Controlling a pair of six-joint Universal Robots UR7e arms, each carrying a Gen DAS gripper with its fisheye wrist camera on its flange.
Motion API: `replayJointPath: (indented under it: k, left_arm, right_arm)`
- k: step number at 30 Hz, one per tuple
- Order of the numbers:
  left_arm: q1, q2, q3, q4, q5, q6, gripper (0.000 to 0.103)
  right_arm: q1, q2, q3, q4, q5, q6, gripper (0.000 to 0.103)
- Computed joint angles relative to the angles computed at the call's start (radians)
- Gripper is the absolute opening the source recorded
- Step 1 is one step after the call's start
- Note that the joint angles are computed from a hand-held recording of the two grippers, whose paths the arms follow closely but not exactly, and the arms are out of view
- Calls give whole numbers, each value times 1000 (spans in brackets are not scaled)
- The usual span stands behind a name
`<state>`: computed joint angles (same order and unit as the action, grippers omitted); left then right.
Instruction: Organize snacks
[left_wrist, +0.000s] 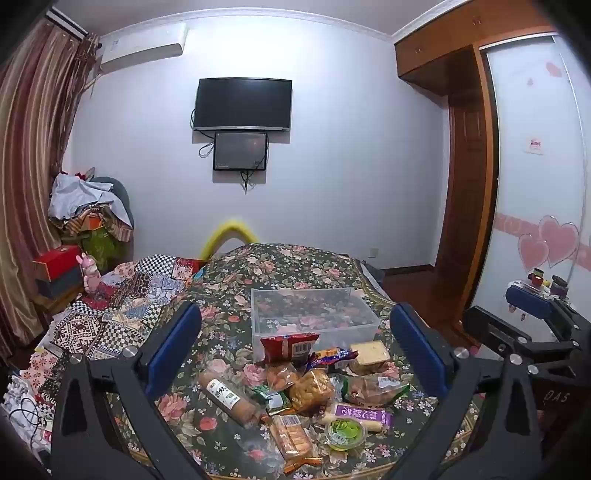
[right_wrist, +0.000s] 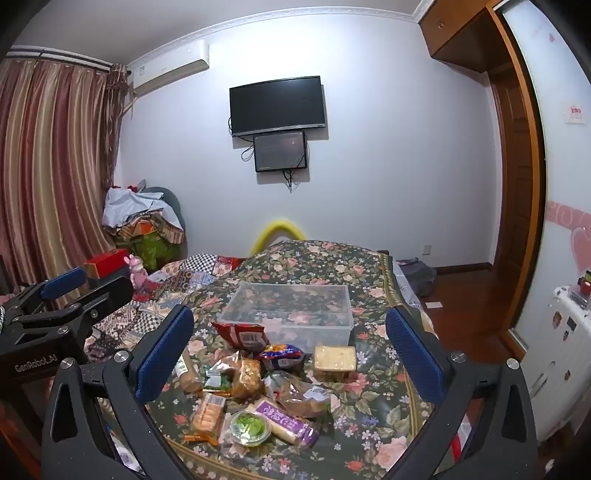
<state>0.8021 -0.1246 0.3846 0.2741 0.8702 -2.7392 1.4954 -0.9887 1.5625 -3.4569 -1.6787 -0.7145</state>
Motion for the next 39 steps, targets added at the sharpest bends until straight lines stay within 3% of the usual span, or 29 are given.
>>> replayJointPath:
  k: [14, 16, 21, 39]
  left_arm:
    - [2, 31, -65, 24, 13, 30, 103]
    - [2, 1, 2, -14, 21, 43, 103]
    - [3, -9, 27, -33, 28, 46, 103]
    - [4, 4, 0, -12, 26, 39, 103]
  right_arm:
    - [2, 2, -4, 6, -7, 16, 103]
    - [3, 2, -4, 6, -7, 17, 103]
    - [1, -1, -5, 8, -3, 22, 103]
    - [3, -3, -3, 4, 0, 23, 103]
